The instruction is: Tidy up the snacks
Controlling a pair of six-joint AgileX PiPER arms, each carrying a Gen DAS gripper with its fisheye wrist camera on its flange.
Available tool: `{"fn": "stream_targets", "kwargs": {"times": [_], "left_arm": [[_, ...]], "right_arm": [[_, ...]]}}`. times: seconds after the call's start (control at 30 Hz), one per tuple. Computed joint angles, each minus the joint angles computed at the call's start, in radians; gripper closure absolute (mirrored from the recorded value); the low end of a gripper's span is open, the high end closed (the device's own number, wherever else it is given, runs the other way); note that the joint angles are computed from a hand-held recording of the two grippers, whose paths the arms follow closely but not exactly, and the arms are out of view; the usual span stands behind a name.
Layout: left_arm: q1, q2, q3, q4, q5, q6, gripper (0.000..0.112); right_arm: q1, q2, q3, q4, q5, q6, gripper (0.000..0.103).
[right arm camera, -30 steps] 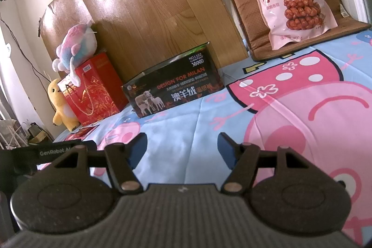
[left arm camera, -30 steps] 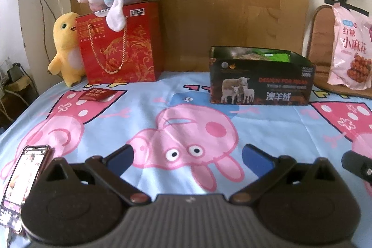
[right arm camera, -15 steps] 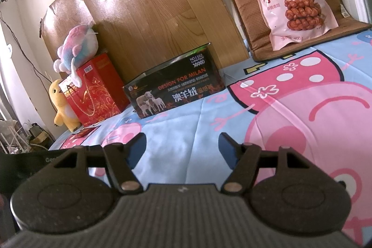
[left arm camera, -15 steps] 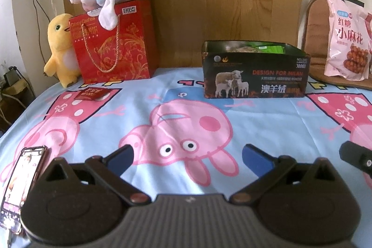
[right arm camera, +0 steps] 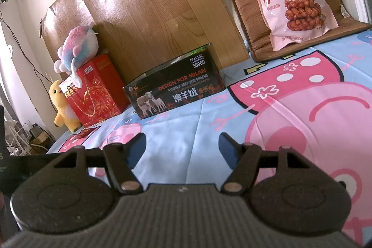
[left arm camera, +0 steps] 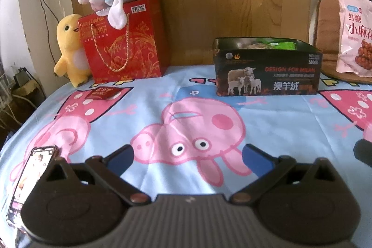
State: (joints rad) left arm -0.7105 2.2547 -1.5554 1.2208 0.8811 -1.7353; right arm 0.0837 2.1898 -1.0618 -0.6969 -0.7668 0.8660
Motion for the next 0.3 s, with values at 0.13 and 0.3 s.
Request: {"fn": "stream_targets", "kwargs": {"times": [0.13, 0.3], "left_arm": [[0.009, -0.016, 0.02, -0.011, -0.053, 0.001, 0.01], [0.006, -0.017, 0.025, 0.002, -0.077, -0.002, 0.009]], "right_arm": [[0.0, 0.0, 0.0, 0.0, 0.0, 0.0, 0.032], [-0.001, 0.0, 0.0, 0.001, -0.001, 0.0, 0.032]]}}
